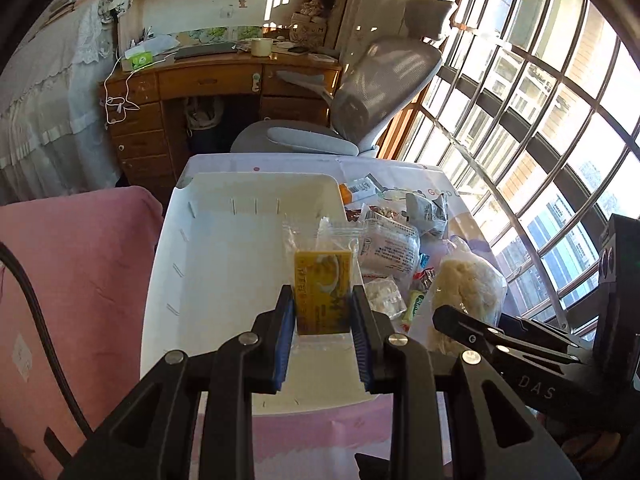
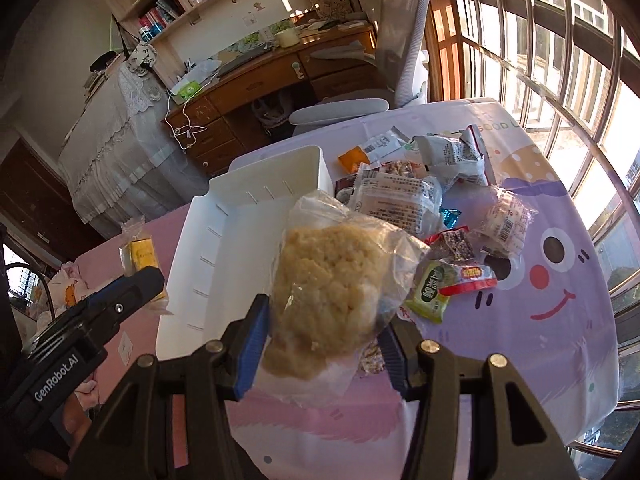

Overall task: Organize snacks
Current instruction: 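Carry both snacks over the white tray and open both tools to drop them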

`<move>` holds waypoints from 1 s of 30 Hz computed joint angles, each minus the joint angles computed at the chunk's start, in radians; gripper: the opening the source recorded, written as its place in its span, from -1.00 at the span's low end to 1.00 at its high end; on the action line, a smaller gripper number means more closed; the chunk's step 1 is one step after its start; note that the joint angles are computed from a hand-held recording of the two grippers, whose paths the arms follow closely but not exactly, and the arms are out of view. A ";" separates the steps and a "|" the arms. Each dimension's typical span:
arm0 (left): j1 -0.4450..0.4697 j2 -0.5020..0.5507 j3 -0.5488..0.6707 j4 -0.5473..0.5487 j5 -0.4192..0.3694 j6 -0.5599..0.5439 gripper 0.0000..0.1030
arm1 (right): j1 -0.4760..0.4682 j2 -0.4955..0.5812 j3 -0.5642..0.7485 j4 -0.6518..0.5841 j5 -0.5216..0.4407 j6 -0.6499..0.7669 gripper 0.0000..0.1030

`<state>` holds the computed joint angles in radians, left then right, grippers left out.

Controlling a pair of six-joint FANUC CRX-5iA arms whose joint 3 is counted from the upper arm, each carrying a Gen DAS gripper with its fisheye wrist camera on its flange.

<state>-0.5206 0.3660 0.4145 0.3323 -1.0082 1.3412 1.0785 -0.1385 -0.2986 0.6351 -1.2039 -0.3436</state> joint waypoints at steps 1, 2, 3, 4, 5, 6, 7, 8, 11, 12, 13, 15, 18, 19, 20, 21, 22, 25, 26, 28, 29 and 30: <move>0.011 0.002 -0.004 0.012 -0.003 -0.023 -0.51 | -0.001 0.012 0.006 0.008 0.010 -0.002 0.02; 0.019 0.004 -0.005 0.020 -0.007 -0.045 -0.51 | -0.003 0.023 0.012 0.016 0.022 -0.003 0.02; 0.027 0.009 -0.003 0.023 -0.012 -0.065 -0.51 | -0.004 0.034 0.016 0.024 0.033 -0.004 0.02; 0.034 0.012 -0.001 0.024 -0.018 -0.082 -0.51 | -0.006 0.046 0.024 0.029 0.041 -0.004 0.02; 0.040 0.017 0.003 0.027 -0.023 -0.099 -0.51 | -0.007 0.057 0.028 0.036 0.052 -0.008 0.02; 0.048 0.019 0.000 0.033 -0.025 -0.115 -0.51 | -0.009 0.069 0.036 0.041 0.060 -0.010 0.02; 0.057 0.019 -0.003 0.039 -0.029 -0.128 -0.51 | -0.010 0.081 0.043 0.046 0.067 -0.011 0.02; 0.065 0.021 -0.002 0.044 -0.035 -0.139 -0.51 | -0.010 0.094 0.055 0.051 0.073 -0.011 0.02; 0.082 0.025 0.000 0.044 -0.041 -0.162 -0.51 | -0.015 0.126 0.079 0.063 0.086 -0.008 0.02; 0.088 0.024 -0.001 0.043 -0.040 -0.166 -0.50 | -0.016 0.135 0.086 0.066 0.088 -0.007 0.02; 0.093 0.025 -0.001 0.045 -0.040 -0.167 -0.50 | -0.016 0.142 0.091 0.069 0.092 -0.008 0.02; 0.104 0.026 -0.004 0.056 -0.045 -0.171 -0.50 | -0.020 0.150 0.096 0.073 0.106 -0.009 0.02; 0.110 0.032 0.006 0.051 -0.055 -0.159 0.06 | -0.028 0.164 0.113 0.054 0.103 -0.005 0.04; 0.111 0.032 0.005 0.051 -0.055 -0.154 0.21 | -0.031 0.169 0.121 0.041 0.097 -0.005 0.04; 0.113 0.030 0.000 0.057 -0.053 -0.154 0.32 | -0.031 0.170 0.123 0.033 0.094 -0.013 0.04; 0.117 0.029 -0.006 0.070 -0.052 -0.160 0.32 | -0.031 0.168 0.122 0.028 0.092 -0.023 0.05; 0.117 0.030 -0.007 0.076 -0.055 -0.163 0.33 | -0.029 0.166 0.119 0.024 0.085 -0.033 0.05; 0.113 0.032 -0.002 0.069 -0.064 -0.156 0.38 | -0.017 0.155 0.107 0.018 0.061 -0.070 0.08; 0.111 0.032 -0.001 0.068 -0.067 -0.157 0.41 | -0.012 0.152 0.104 0.015 0.052 -0.082 0.10; 0.103 0.034 0.004 0.058 -0.075 -0.154 0.43 | -0.003 0.144 0.095 0.007 0.034 -0.103 0.11; 0.099 0.035 0.006 0.054 -0.080 -0.155 0.43 | 0.002 0.140 0.092 0.001 0.024 -0.112 0.11; 0.094 0.036 0.008 0.048 -0.086 -0.156 0.44 | 0.008 0.136 0.088 -0.005 0.015 -0.122 0.11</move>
